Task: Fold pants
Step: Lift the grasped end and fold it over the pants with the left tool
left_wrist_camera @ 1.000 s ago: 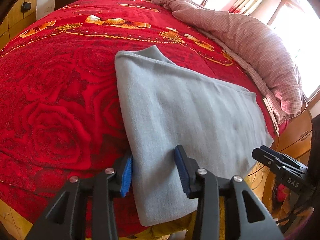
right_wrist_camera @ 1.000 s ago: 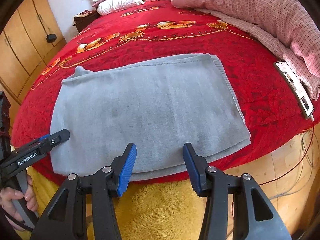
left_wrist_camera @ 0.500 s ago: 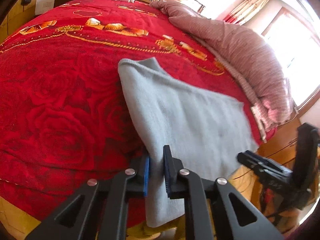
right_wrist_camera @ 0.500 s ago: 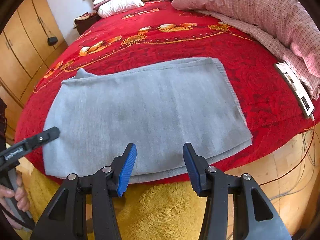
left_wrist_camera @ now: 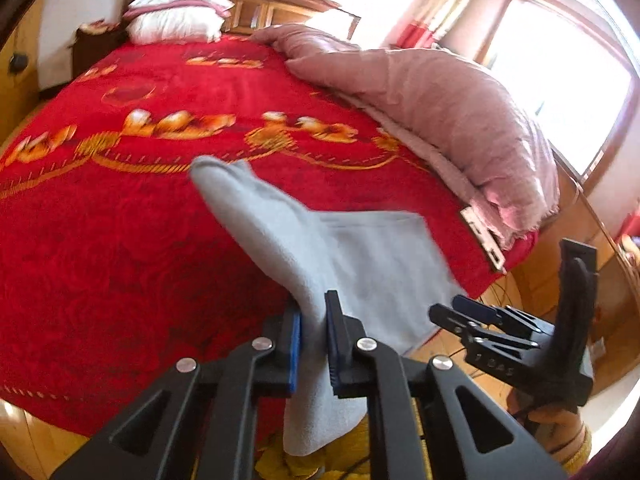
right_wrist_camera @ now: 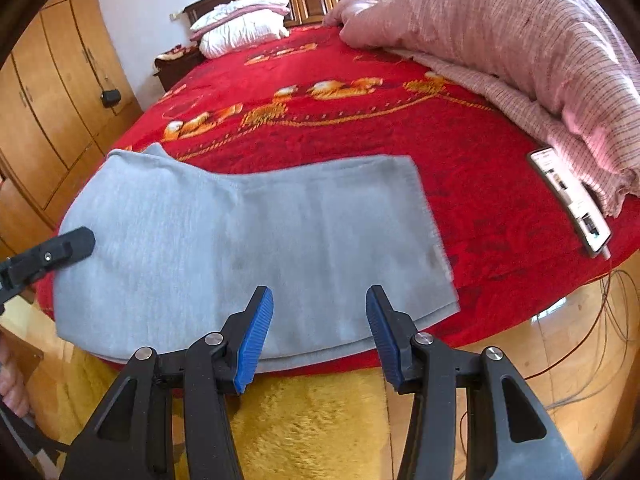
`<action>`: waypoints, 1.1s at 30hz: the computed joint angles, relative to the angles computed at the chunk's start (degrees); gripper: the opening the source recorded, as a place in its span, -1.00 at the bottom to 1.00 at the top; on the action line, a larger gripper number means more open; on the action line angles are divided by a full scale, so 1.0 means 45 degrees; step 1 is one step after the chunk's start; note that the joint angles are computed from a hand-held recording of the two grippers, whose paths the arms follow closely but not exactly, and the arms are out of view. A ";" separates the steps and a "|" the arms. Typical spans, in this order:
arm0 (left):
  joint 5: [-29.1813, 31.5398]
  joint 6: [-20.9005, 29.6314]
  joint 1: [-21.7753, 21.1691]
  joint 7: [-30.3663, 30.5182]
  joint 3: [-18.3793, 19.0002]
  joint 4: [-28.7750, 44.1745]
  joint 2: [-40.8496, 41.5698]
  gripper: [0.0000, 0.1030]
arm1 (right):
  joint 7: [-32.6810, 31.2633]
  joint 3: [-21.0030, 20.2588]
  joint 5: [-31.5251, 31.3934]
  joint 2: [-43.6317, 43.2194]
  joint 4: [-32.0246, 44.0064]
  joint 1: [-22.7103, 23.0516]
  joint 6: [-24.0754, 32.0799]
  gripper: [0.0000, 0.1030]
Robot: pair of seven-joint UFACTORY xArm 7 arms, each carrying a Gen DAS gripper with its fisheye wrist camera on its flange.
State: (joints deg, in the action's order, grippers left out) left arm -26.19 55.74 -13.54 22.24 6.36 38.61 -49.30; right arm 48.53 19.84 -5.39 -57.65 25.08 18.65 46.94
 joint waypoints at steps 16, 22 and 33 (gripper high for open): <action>-0.0186 -0.0652 -0.1764 -0.0937 -0.1895 0.2027 0.2209 -0.80 | -0.1257 -0.0819 0.0007 -0.2872 -0.0473 -0.0598 0.1197 -0.03; -0.0173 -0.1385 -0.2274 -0.1482 -0.2581 0.2316 0.3925 -0.80 | -0.1632 -0.0831 0.0146 -0.3307 -0.0673 -0.0891 0.1674 -0.03; -0.0243 -0.1009 -0.2594 -0.1846 -0.2771 0.2639 0.5483 -0.53 | -0.1858 -0.1255 0.0607 -0.3802 -0.1314 -0.1101 0.1866 -0.03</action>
